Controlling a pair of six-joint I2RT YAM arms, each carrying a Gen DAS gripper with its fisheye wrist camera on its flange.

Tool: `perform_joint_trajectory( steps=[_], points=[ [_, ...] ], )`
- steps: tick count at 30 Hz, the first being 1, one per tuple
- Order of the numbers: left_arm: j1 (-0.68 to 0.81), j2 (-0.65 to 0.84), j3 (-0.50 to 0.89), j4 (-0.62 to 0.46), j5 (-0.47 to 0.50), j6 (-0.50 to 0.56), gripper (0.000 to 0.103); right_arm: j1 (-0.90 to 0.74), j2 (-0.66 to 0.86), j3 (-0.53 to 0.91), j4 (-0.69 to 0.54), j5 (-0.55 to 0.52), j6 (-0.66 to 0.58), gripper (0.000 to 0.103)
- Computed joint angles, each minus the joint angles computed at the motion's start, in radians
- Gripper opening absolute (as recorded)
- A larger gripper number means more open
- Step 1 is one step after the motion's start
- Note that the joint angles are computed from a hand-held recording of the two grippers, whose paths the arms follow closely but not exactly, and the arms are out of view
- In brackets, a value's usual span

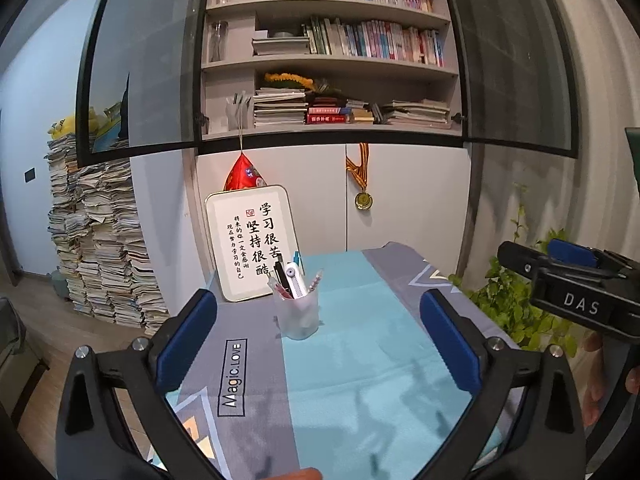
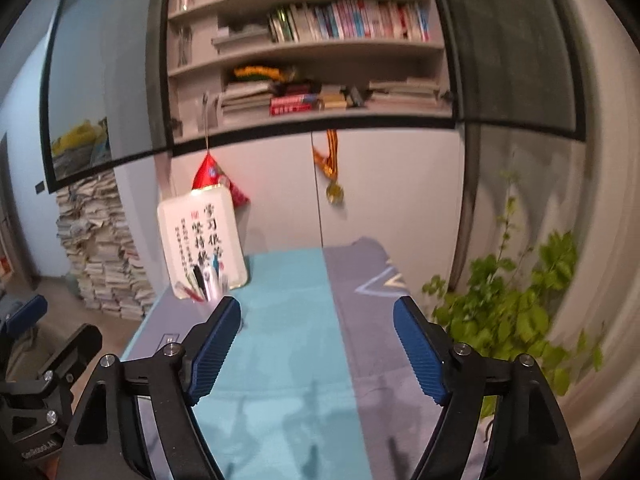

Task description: Organize stationery

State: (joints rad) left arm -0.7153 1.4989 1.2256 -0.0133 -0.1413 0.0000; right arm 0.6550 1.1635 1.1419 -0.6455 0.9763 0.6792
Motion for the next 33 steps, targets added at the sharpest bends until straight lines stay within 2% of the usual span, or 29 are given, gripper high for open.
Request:
perform_joint_trajectory(
  steps=[6,10,20,25,33],
  points=[
    [-0.009,-0.052,-0.044,0.014,-0.011,-0.013,0.102,0.096,-0.029,-0.024,0.056,0.150,-0.036,0.096],
    [-0.013,-0.065,-0.056,0.018,-0.015,-0.017,0.102,0.140,-0.032,-0.031,0.087,0.231,-0.071,0.098],
    [-0.022,-0.061,-0.052,0.012,-0.023,-0.014,0.102,0.141,-0.024,-0.028,0.104,0.205,-0.096,0.098],
    [-0.022,-0.057,-0.047,0.008,-0.020,-0.015,0.102,0.127,-0.003,-0.006,0.039,0.183,-0.058,0.098],
    [-0.029,-0.063,-0.061,0.030,-0.023,-0.007,0.102,0.121,-0.013,-0.023,0.049,0.178,-0.054,0.098]
  ],
)
